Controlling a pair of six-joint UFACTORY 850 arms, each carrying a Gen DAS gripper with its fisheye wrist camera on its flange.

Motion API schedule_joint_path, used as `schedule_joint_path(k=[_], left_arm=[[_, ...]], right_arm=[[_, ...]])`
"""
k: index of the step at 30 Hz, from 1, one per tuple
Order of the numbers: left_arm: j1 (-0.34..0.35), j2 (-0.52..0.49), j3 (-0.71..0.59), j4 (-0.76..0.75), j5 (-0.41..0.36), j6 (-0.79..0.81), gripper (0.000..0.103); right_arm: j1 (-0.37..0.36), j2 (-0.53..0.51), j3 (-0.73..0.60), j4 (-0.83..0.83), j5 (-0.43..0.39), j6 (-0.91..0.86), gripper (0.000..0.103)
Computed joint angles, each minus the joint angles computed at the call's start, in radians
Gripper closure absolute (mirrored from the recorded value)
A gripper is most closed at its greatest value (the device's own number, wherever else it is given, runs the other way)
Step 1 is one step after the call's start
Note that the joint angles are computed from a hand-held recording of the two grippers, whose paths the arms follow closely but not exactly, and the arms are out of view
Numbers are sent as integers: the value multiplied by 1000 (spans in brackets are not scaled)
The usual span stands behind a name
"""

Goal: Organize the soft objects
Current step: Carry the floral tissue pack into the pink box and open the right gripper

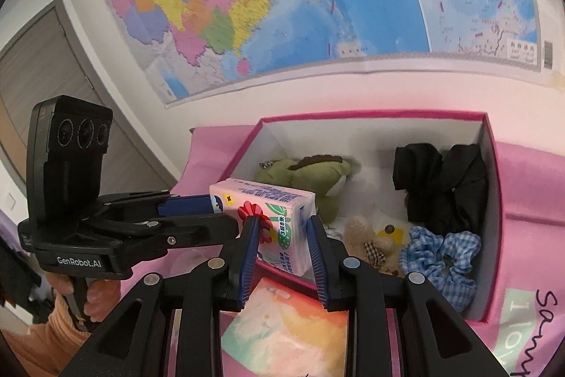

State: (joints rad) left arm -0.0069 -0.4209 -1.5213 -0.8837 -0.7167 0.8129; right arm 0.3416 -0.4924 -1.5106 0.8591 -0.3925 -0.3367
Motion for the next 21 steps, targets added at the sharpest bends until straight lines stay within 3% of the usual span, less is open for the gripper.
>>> schedule_joint_path(k=[6, 10, 16, 21], left_arm=[[3, -47, -45, 46, -23, -62, 58], [8, -67, -64, 64, -26, -98, 58], [13, -36, -22, 55, 20, -68, 58], [12, 0, 26, 45, 64, -34, 58]], right_arm=[[-3, -47, -42, -50, -37, 78, 73], [3, -76, -80, -179, -49, 222, 68], [19, -64, -72, -338, -20, 344, 67], [27, -52, -59, -355, -18, 338, 67]])
